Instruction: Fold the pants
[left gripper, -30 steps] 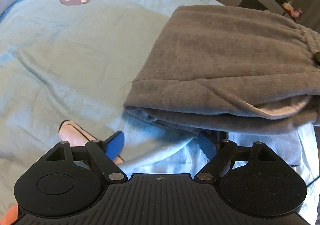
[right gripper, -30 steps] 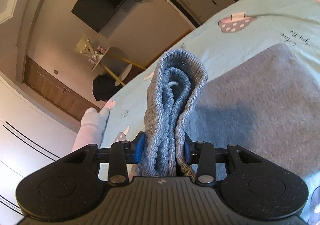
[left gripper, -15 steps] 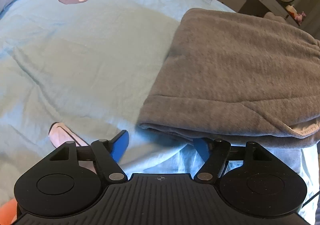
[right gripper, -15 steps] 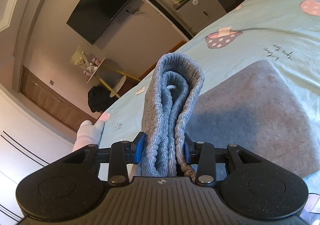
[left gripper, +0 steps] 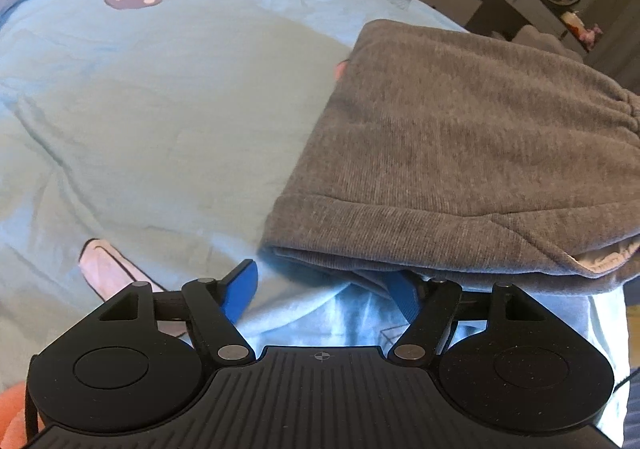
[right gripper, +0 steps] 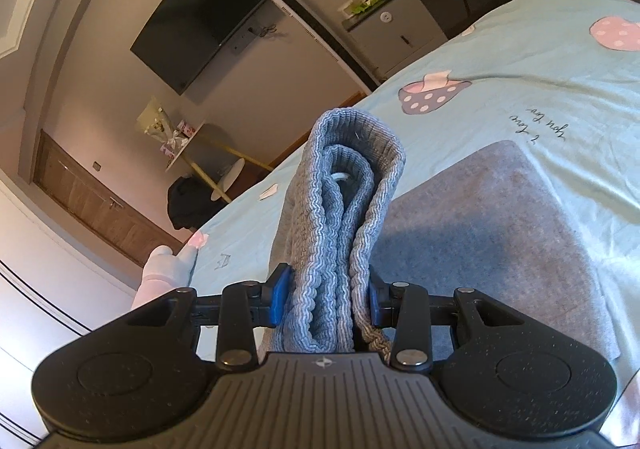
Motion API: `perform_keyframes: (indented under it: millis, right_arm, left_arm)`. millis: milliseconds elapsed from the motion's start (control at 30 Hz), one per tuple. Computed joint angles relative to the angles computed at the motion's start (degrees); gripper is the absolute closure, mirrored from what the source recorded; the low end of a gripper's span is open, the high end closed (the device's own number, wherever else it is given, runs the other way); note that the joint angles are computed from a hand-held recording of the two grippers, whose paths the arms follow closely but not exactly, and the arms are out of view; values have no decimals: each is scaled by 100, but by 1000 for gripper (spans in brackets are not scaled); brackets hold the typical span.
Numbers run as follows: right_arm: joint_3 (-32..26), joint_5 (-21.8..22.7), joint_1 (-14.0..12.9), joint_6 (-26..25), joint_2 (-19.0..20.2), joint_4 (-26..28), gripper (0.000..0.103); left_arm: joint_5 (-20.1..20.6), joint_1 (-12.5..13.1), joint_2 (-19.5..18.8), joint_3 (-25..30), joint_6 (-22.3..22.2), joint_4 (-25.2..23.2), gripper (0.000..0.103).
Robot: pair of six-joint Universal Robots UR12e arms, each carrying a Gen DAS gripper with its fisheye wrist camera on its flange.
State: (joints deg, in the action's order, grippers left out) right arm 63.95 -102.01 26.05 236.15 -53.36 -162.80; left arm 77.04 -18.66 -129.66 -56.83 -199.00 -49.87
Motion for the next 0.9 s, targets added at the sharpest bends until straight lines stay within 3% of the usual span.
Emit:
perform_keyframes:
  millis: [567,667,767,900]
  right_arm:
    - [454,-96,-103,333,-196,-229,66]
    - [475,-97,-115,336,-199,-262,66]
    - [508,-157,-117,347,-225,-198,66]
    - [644,-294,-132,472,-312,-108,66]
  left_arm:
    - [-596,-87,40,-77,541,409,25]
    - [-21,-215,-111,190,889,148,29]
    - [427,-270,-260,411,649,6,30]
    - [490,-246,-322,492,403,6,39]
